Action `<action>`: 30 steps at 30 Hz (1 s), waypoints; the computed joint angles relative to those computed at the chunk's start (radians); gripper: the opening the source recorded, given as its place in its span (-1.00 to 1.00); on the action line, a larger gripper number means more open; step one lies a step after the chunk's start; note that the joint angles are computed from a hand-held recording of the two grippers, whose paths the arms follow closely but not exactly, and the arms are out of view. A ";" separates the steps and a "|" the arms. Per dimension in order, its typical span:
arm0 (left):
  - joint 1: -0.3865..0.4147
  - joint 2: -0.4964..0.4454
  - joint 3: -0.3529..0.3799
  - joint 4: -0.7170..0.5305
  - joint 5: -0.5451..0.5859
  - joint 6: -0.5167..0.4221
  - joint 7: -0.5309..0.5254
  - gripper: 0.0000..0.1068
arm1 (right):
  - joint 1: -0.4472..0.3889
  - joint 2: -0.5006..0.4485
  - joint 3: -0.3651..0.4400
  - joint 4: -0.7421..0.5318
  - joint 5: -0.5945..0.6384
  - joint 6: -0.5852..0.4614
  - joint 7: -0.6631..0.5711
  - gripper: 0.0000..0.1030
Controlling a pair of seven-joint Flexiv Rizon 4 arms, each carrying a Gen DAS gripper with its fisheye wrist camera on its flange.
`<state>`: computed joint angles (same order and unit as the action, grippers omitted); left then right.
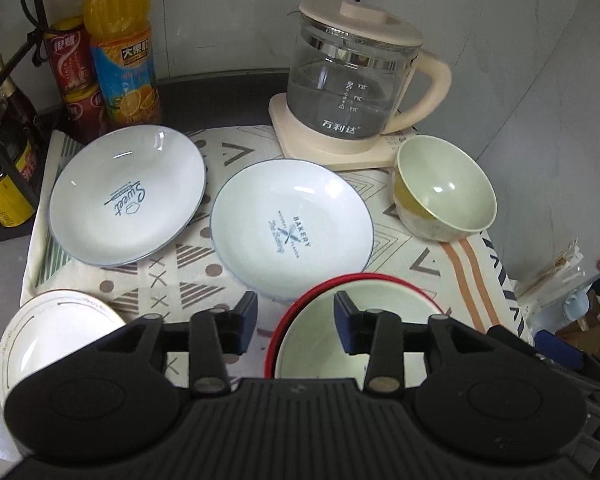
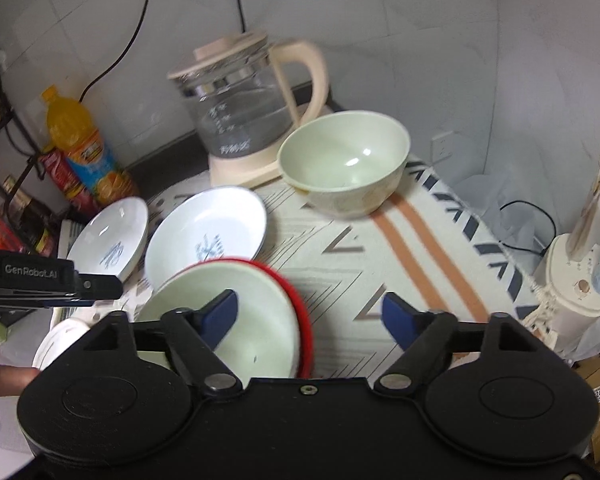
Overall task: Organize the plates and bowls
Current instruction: 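Lower the green bowl into the red bowl and open the right tool, then grasp the smaller pale green bowl by the kettle with the right tool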
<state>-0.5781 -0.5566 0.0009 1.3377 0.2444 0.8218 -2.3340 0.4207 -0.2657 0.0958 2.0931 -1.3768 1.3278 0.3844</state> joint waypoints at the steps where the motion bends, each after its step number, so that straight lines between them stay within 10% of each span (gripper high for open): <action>1: 0.002 -0.006 -0.003 -0.006 -0.003 0.004 0.001 -0.20 | -0.004 0.001 -0.010 -0.001 -0.032 0.008 0.028 0.67; 7: -0.001 -0.063 -0.011 -0.087 -0.028 -0.018 0.016 -0.16 | -0.078 -0.005 -0.015 -0.030 -0.248 0.051 0.216 0.93; 30: -0.047 -0.442 0.021 -0.657 -0.119 -0.188 0.104 -0.15 | -0.212 -0.100 -0.045 -0.098 -0.225 0.164 0.109 0.91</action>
